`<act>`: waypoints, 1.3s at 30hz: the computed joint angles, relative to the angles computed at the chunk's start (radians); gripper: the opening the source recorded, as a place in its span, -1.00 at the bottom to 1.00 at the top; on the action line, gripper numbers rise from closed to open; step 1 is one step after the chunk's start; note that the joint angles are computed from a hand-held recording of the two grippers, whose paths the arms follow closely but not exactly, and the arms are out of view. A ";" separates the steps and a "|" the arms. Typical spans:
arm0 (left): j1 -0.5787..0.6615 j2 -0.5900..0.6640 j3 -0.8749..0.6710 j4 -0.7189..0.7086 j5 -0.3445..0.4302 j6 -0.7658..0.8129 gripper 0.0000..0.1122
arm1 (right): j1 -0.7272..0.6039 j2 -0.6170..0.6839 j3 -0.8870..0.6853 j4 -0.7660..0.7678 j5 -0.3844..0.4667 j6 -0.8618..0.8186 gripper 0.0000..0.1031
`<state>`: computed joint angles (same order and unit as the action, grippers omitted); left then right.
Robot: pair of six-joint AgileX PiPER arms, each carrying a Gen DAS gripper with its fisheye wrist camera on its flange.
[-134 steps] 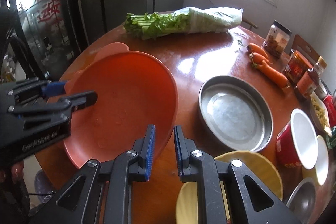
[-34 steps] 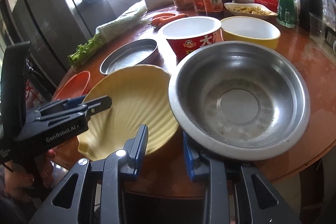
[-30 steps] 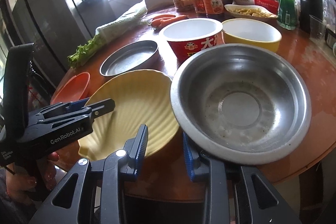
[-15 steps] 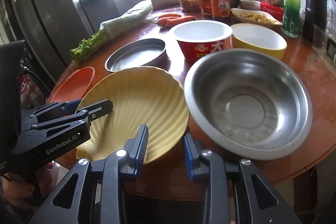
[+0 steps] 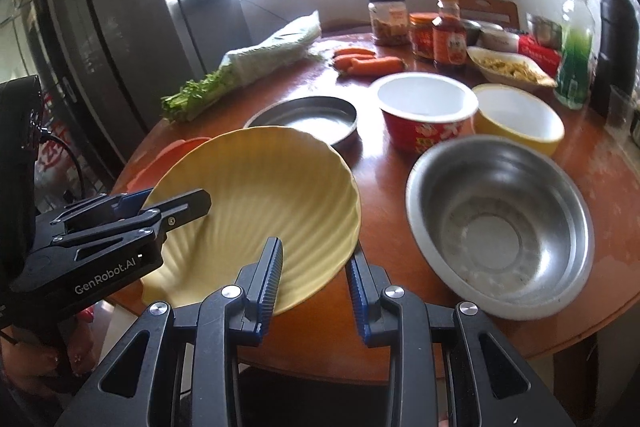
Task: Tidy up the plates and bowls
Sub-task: 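Lift the shell dish with the left tool and carry it over the pink bowl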
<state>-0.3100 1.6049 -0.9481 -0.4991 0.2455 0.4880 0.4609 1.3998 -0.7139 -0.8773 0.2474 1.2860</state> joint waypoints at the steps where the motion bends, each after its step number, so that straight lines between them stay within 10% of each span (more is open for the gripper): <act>1: 0.013 -0.007 0.004 -0.019 0.001 0.020 -0.31 | 0.007 0.007 -0.015 0.006 0.004 -0.009 -0.36; 39: 0.302 0.055 -0.096 -0.163 0.072 0.192 -0.31 | 0.068 0.415 -0.591 0.496 0.099 -0.719 -0.34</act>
